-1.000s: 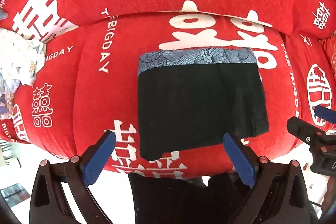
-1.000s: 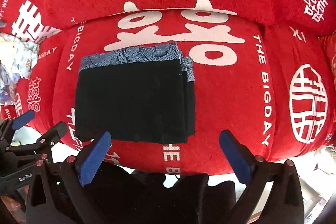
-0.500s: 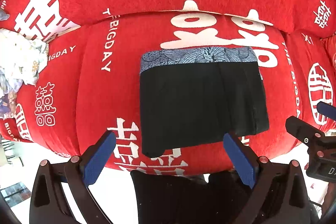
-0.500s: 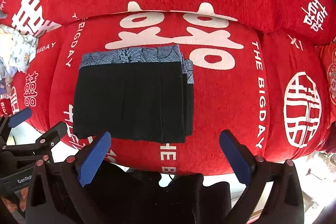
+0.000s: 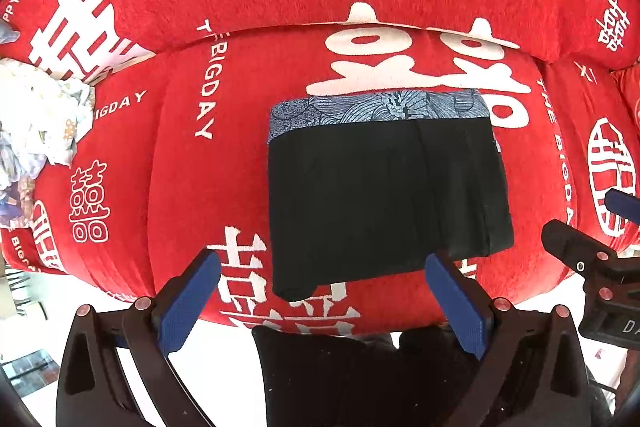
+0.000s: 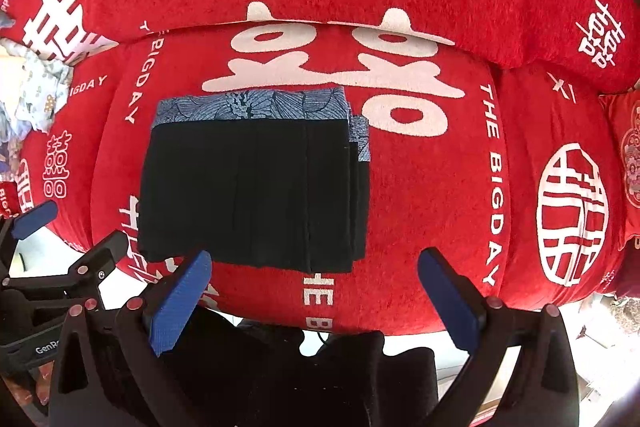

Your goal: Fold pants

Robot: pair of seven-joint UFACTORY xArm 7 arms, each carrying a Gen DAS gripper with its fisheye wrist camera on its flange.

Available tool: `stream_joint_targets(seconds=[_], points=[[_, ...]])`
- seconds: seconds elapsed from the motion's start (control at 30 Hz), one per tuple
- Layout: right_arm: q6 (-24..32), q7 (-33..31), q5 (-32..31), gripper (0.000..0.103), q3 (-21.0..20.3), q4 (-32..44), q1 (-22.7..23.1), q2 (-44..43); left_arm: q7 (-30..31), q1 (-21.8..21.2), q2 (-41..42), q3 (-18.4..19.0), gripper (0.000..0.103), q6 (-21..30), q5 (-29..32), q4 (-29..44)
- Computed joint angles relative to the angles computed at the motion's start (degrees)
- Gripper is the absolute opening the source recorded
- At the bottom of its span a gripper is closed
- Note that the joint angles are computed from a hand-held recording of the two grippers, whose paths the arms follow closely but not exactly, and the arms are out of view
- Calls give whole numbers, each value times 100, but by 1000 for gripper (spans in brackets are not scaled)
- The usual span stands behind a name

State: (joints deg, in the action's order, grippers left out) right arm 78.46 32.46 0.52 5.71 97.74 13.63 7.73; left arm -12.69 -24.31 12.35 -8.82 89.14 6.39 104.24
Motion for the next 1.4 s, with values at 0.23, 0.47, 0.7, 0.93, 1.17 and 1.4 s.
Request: stream_joint_targets(seconds=[0.23,0.47,0.7,0.93,1.17,1.4], points=[[8,16,-16,103,9,6,21,3,-10,20,-65,7,102,-22,9,-85],[21,29,-85,103,24,34,64,14,3,38,-136,-4,102,-109,45,-185],[41,44,-100,103,16,72,71,34,-28,34,-159,-11,102,-122,95,-222],[32,39,-76,103,16,51,65,25,-48,33,-153,-13,102,-96,103,-230],[38,49,-72,103,15,61,64,31,-71,36,-149,-12,102,-94,95,-248],[16,83,-77,103,24,-2,77,-3,-75,52,-147,-10,102,-87,55,-251]])
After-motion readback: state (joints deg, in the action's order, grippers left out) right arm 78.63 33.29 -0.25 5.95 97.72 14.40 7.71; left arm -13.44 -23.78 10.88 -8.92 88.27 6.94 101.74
